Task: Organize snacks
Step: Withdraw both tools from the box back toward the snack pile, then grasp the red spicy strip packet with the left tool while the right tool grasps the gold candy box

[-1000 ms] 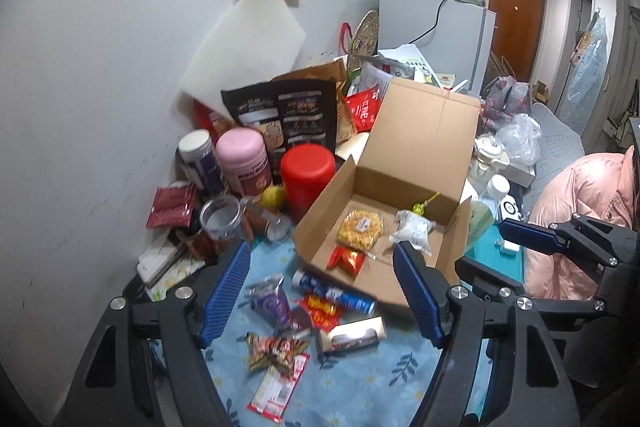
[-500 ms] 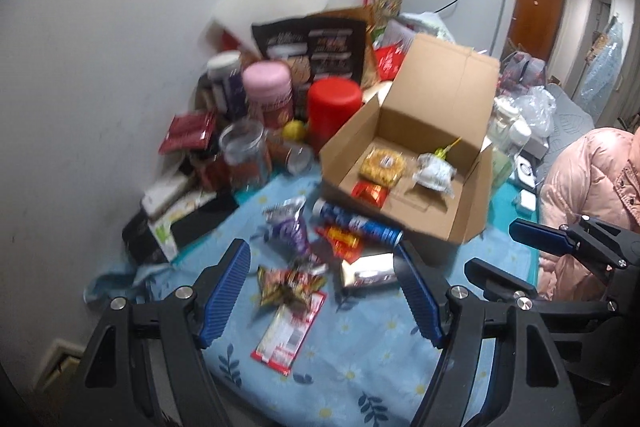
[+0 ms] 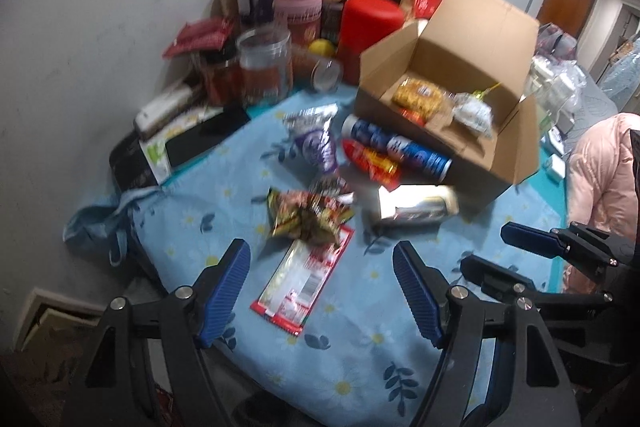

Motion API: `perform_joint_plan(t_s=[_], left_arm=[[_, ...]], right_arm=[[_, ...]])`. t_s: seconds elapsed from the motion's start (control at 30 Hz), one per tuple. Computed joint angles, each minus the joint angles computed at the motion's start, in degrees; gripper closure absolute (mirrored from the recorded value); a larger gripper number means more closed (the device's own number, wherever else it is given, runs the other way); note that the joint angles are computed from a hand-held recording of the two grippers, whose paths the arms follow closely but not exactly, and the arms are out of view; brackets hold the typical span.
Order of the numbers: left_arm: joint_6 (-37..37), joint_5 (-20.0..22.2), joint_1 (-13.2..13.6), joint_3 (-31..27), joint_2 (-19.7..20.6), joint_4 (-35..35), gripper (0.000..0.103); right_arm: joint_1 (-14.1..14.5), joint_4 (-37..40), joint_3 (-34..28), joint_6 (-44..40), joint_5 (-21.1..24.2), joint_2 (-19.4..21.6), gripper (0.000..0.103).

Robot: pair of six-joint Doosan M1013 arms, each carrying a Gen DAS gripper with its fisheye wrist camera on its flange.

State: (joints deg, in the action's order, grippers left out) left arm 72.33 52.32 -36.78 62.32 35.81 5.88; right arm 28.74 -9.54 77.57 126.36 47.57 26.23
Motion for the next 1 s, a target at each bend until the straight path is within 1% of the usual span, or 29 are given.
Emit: perform_joint_plan(t_s=[0.03, 0.1, 0.17, 0.37, 0.53, 0.7, 0.73, 0.77, 0.8, 0.87, 1.0], left_arm=[[0.10, 0.39, 0.13, 0.02, 0.29, -0.24, 0.029], [0.42, 1.48, 0.45, -0.17, 1.07, -0.93, 0.029], [0.56, 2.39, 0.66, -0.45, 1.77, -1.42, 0.029], [1.97, 4.78, 1.28, -1.52, 4.28, -3.21, 0.029], [3.10, 6.47, 1.64, -2.91, 6.61, -4.43, 0.029], [4.11, 10.40, 1.84, -6.10, 9.66, -4.19, 0.029], [4.05, 10.90, 1.85, -6.52, 10.05, -3.98, 0.029], [4.02, 11.39, 1.87, -6.87, 10.38, -3.72, 0.029], [4.21, 12.07, 1.97, -7.30, 10.77, -3.92, 0.029], [4.30, 12.72, 2.32, -7.69, 11.16, -5.52, 0.029], [3.00, 12.17, 2.03, -7.28, 11.07, -4.15, 0.029]], right_arm=[[-0.11, 0.72, 0.08, -0.44, -0.17, 0.32, 0.048], [-0.25, 1.46, 0.19, -0.98, -0.45, 0.89, 0.043], [-0.42, 2.27, 0.26, -1.86, -0.65, 1.50, 0.042], [-1.20, 5.76, -0.07, -4.64, -0.20, 3.25, 0.042], [-1.85, 6.49, -0.37, -5.64, -0.23, 4.30, 0.042], [-2.43, 4.82, -0.26, -3.40, -2.30, 4.45, 0.041], [-2.54, 3.94, -0.31, -2.86, -2.72, 4.45, 0.040], [-2.61, 2.98, -0.46, -2.49, -2.96, 4.51, 0.034], [-2.69, 2.33, -0.74, -2.67, -3.07, 4.67, 0.031], [-2.94, 1.72, -1.32, -3.96, -2.98, 5.01, 0.031], [-3.67, 1.82, -3.11, -8.95, -1.66, 6.15, 0.030]])
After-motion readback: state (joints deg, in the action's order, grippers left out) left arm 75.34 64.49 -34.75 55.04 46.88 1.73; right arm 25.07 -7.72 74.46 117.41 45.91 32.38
